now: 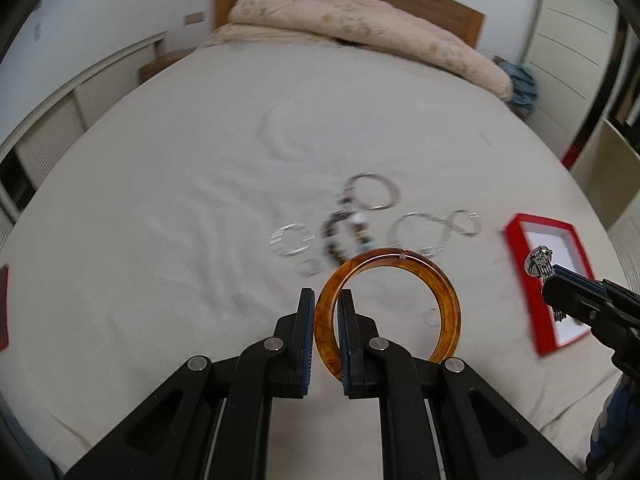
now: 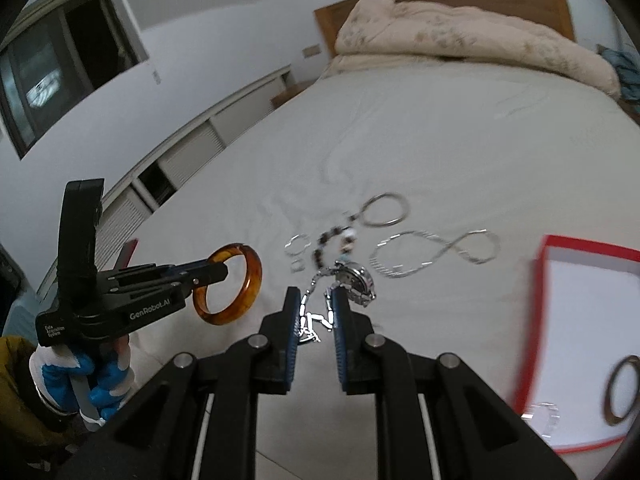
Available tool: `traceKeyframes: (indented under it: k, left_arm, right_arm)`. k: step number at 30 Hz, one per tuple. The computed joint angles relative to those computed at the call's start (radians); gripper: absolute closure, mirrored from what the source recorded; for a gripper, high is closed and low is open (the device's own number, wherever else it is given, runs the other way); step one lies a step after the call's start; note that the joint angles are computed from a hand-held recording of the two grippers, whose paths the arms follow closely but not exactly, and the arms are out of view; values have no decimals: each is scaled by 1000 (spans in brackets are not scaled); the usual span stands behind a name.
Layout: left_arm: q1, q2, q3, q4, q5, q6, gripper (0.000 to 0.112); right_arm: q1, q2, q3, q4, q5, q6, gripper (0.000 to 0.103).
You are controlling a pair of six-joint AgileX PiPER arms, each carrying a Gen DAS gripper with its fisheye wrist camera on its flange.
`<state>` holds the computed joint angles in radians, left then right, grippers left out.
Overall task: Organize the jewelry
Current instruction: 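Carry the amber bangle and silver chain over the red box and lower them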
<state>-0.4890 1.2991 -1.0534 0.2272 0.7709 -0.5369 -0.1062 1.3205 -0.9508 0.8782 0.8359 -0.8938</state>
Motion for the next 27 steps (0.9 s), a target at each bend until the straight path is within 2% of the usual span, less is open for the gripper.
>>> traceKeyframes:
  k: [7, 11, 14, 19, 24, 27]
  left_arm:
    - [-221, 218, -237, 37, 1, -86, 101]
    - [-314, 413, -449, 28, 18, -74, 101]
    - [-360, 581, -645, 6, 57, -44, 101]
    - [-398, 810, -960, -11, 176, 23, 101]
    - [-410, 1035, -1290, -2, 339, 81, 101]
    - [-413, 1150, -1467, -1, 440, 128, 101]
  right_arm:
    - [-365, 14, -66, -1, 172, -160, 89]
    - [-516, 98, -133, -38, 208, -243, 89]
    - [-589, 198, -200, -80, 199, -281, 89]
    - [-613, 360, -323, -142, 152, -293, 89]
    - [-572, 517, -481, -221, 134, -251, 89]
    - [-554, 560, -506, -257, 116, -254, 89]
